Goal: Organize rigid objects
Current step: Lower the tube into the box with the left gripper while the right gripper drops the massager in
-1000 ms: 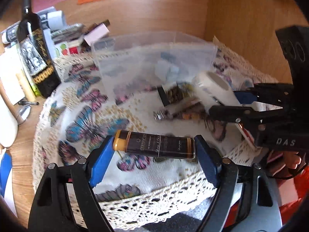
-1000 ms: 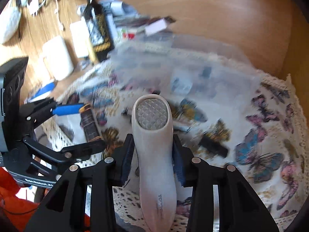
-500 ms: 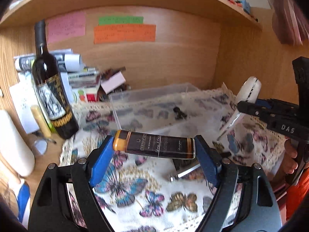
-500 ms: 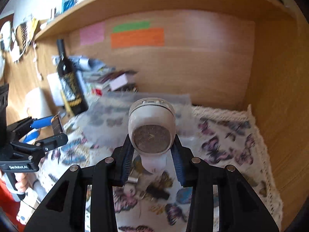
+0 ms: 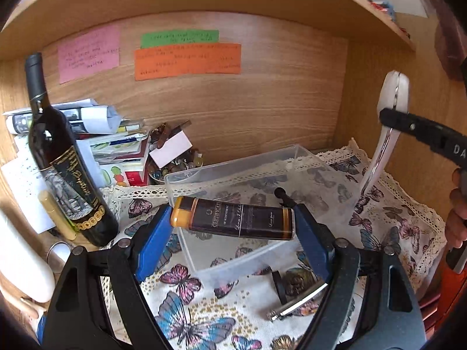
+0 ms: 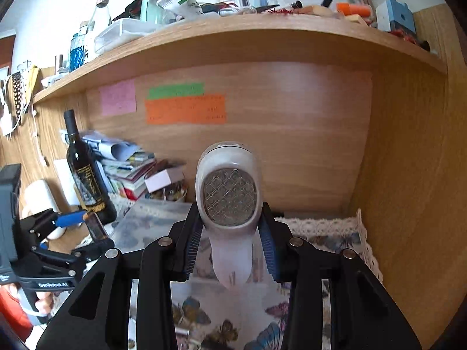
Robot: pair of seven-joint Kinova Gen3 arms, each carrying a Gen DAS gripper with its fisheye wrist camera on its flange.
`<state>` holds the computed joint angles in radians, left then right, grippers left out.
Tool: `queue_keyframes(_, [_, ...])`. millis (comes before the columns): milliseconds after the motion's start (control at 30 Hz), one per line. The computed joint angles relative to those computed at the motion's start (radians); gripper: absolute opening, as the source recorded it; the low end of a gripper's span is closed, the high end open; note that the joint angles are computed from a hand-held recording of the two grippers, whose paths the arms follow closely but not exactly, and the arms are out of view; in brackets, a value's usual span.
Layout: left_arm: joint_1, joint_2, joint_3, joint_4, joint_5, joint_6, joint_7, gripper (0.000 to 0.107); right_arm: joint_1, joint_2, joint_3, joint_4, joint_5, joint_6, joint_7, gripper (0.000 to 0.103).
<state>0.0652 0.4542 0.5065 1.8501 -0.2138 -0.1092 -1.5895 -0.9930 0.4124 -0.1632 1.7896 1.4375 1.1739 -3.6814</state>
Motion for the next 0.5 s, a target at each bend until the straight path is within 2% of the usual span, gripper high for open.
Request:
queue_keyframes(133, [0.064, 0.042, -0.056, -0.077, 0.024, 0.067, -0.021, 0.082, 0.028, 0.02, 0.01, -0.023, -0.002, -0.037, 0.032, 0.035])
queue_keyframes(300, [0.174, 0.085, -0.17, -0.156, 0.093, 0.138, -0.063, 0.082, 0.055, 0.049, 0.033, -0.048, -0.022, -0.094, 0.062, 0.035])
queue_keyframes(400, [0.209, 0.107, -0.204, -0.192, 0.125, 0.176, -0.089, 0.082, 0.073, 0.055, 0.043, -0.055, -0.034, -0.14, 0.083, 0.035])
queue_keyframes(500, [0.227, 0.123, -0.22, -0.218, 0.152, 0.208, -0.114, 0.082, 0.098, 0.075, 0.049, -0.088, -0.089, -0.192, 0.171, 0.035])
